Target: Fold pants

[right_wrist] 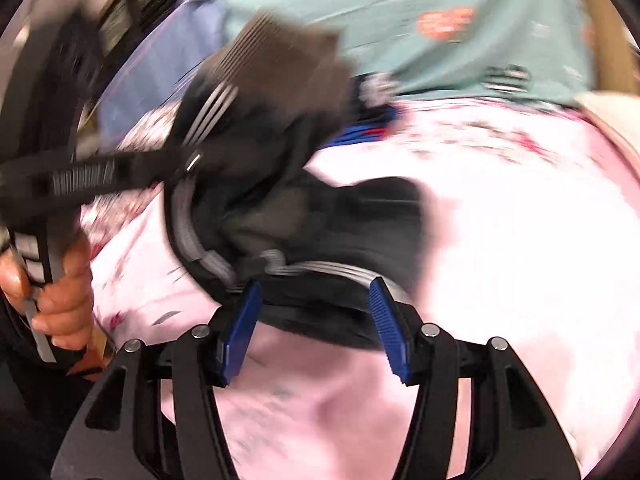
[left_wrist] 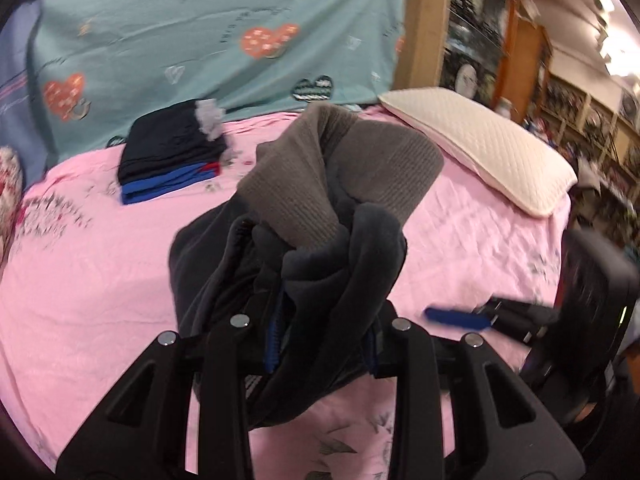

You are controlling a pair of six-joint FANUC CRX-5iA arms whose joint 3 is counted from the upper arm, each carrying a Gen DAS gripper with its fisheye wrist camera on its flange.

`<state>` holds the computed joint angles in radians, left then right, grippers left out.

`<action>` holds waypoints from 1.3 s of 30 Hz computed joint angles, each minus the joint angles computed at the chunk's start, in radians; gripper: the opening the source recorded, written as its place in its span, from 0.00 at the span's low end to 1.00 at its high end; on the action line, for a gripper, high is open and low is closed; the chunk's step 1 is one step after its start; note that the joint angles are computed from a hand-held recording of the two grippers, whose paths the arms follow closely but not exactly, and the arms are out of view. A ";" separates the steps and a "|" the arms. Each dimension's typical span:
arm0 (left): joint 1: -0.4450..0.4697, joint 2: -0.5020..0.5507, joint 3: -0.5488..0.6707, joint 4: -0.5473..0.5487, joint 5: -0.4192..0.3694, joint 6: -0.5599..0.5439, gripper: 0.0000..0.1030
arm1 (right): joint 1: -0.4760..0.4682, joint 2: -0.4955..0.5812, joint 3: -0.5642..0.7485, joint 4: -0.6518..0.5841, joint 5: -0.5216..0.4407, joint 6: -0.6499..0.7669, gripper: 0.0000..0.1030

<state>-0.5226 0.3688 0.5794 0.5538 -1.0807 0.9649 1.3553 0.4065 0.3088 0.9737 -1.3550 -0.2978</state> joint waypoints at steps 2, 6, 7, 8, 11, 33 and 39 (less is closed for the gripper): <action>-0.019 -0.003 -0.026 0.006 -0.027 -0.062 0.30 | 0.038 -0.034 -0.051 0.044 -0.110 -0.119 0.56; -0.058 0.058 0.020 -0.026 -0.096 -0.042 0.30 | 0.084 -0.089 -0.124 0.181 -0.234 -0.277 0.57; -0.061 0.057 0.007 -0.026 -0.078 -0.042 0.30 | 0.083 -0.109 -0.143 0.207 -0.215 -0.293 0.57; -0.059 0.049 -0.009 -0.021 -0.060 -0.046 0.30 | 0.075 -0.126 -0.159 0.239 -0.182 -0.306 0.57; -0.052 0.039 -0.037 0.002 -0.038 -0.042 0.30 | 0.019 -0.172 -0.201 0.293 -0.002 -0.314 0.57; 0.089 -0.061 -0.177 0.143 0.049 -0.022 0.80 | -0.111 -0.171 -0.207 0.020 0.248 -0.331 0.51; 0.034 -0.026 -0.158 -0.009 0.083 0.052 0.84 | -0.008 -0.109 -0.083 0.039 -0.032 -0.290 0.59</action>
<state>-0.4889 0.3425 0.4217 0.5449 -0.9972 1.0172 1.3472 0.2977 0.2262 1.0123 -1.3865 -0.5880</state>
